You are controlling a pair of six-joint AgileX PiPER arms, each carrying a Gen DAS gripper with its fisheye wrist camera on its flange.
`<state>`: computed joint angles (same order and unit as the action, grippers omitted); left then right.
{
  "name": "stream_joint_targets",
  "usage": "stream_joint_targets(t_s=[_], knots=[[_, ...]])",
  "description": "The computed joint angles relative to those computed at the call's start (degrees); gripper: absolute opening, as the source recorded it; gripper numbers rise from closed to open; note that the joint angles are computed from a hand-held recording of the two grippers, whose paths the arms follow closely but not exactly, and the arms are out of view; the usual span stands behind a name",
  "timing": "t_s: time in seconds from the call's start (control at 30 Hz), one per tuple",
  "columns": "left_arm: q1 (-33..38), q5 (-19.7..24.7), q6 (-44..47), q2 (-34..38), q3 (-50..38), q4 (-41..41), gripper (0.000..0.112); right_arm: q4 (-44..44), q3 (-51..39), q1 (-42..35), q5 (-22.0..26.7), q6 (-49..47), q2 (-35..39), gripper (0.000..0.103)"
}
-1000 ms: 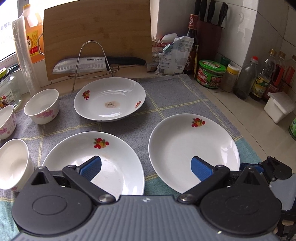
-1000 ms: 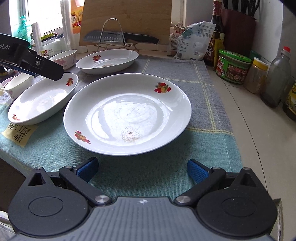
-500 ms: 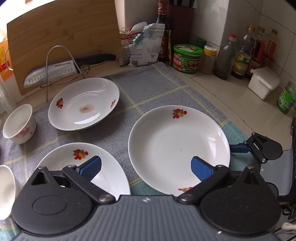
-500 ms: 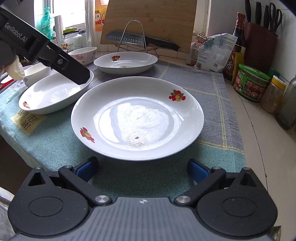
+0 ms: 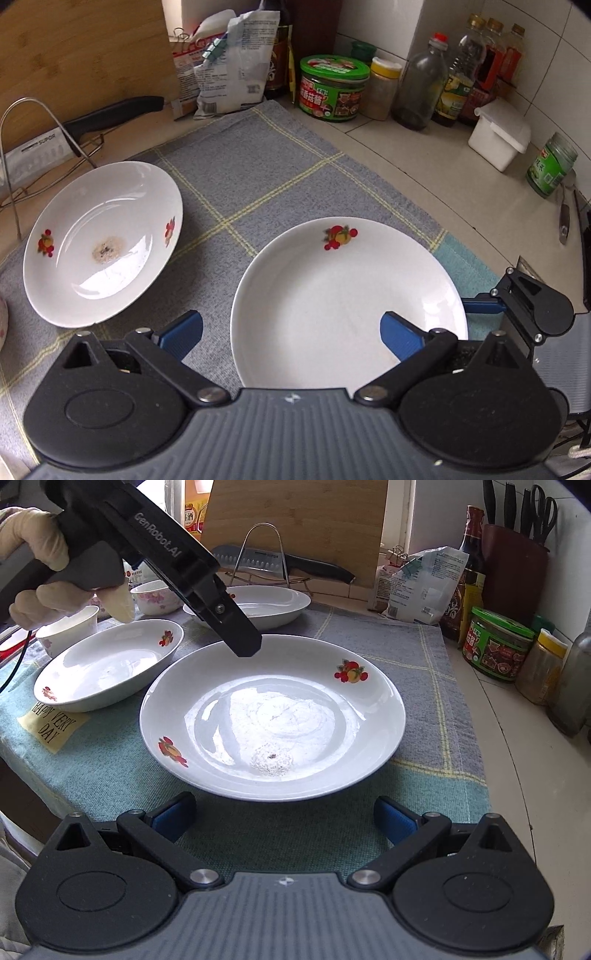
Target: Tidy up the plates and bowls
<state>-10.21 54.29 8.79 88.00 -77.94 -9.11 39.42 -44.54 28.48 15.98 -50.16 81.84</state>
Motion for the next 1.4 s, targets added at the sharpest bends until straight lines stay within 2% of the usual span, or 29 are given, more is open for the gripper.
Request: stream_joint_targets(t_s=[0.2,0.27,0.4,0.53,0.77,0.87,1.0,1.13,1.3,1.4], knots=[[1.0,0.9,3.0,4.6,-3.8,-1.1,0.100,1.8,0.6,0.3,-1.3,-1.3,0.0,0.103],[1.8,1.2,4.0,5.7,-4.4,-2.6,0.095,3.5,0.6,0.3,-1.8,-2.9,0.2,0.103],[3.1,4.0,5.6,8.3,-6.5,-5.2,0.081,8.9,0.9,0.2,-2.6,-8.4,0.7,0.103],[3.1,4.6,5.5,9.6,-7.3,-5.3,0.080,13.9,0.9,0.3,-3.3,-13.6,1.4,0.103],[3.3,5.4,6.9,11.2,-8.4,-6.4,0.076,28.1,2.2,-0.6,-3.2,-28.9,1.5,0.103],[3.4,5.6,6.9,11.6,-8.9,-6.7,0.071,31.0,2.4,-0.9,-2.9,-32.1,1.6,0.103],[3.7,5.6,7.2,12.1,-9.2,-6.9,0.067,25.5,1.5,-0.8,-2.5,-26.8,1.8,0.103],[3.9,5.6,7.1,12.6,-9.6,-7.1,0.067,25.8,1.1,-1.0,-2.0,-27.8,2.1,0.103],[3.2,6.2,6.9,12.9,-10.2,-6.2,0.067,21.2,0.5,0.1,-2.8,-25.5,2.0,0.103],[2.6,6.1,6.6,12.9,-10.3,-5.0,0.067,21.1,-0.5,-1.6,0.4,-25.8,2.6,0.103]])
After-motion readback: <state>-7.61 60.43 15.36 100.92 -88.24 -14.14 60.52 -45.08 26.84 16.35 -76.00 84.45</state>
